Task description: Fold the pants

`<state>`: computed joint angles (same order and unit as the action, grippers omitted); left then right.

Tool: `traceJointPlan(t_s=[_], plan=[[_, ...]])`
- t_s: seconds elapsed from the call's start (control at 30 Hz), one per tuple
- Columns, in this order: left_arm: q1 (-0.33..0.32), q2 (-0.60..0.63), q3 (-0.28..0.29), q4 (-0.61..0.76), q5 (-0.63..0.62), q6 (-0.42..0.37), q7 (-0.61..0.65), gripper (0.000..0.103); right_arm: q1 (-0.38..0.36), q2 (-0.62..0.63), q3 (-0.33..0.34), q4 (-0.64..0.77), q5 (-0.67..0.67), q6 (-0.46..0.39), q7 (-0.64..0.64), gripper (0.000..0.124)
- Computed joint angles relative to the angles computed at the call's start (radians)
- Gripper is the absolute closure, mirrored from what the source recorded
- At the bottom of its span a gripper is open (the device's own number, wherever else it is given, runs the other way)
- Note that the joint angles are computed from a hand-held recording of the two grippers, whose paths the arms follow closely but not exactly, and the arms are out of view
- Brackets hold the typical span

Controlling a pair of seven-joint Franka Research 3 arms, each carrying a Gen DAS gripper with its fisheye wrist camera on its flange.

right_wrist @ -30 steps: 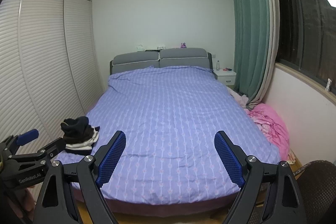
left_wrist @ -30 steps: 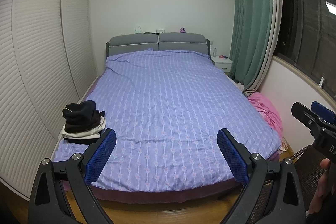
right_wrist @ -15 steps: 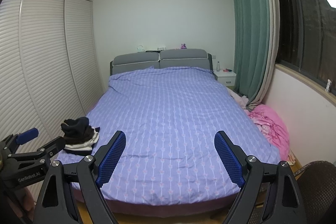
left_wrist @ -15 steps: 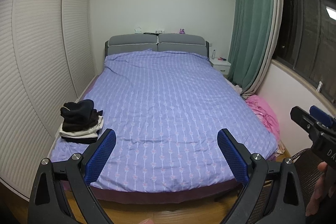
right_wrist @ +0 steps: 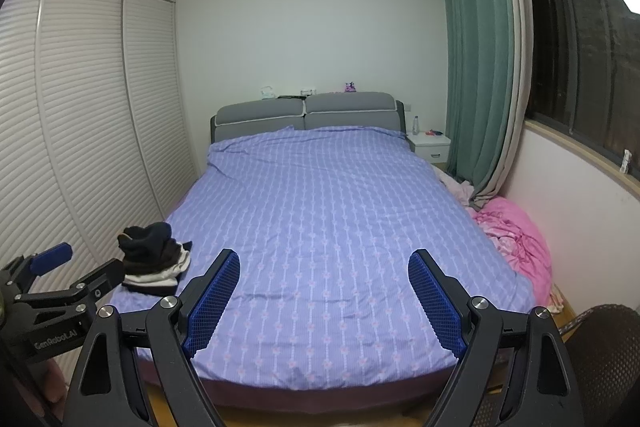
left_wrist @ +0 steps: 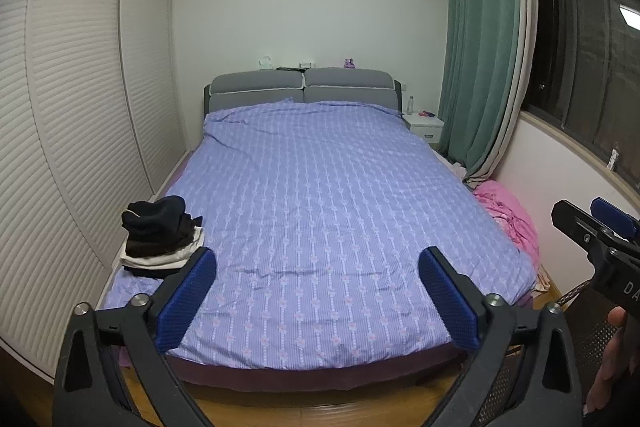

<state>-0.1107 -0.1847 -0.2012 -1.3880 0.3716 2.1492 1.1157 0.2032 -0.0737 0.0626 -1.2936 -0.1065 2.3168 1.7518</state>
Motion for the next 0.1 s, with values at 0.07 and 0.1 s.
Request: traceJointPlan(t_s=[0.07,0.1], plan=[[-0.001,0.000,0.001,-0.001,-0.005,0.002,0.000,0.000,-0.001,0.001,-0.002,0.003,0.009,-0.003,-0.005,0.037],[-0.001,0.001,0.000,0.001,-0.006,0.001,-0.001,0.000,-0.001,0.002,-0.003,0.005,0.013,-0.005,-0.008,0.037]])
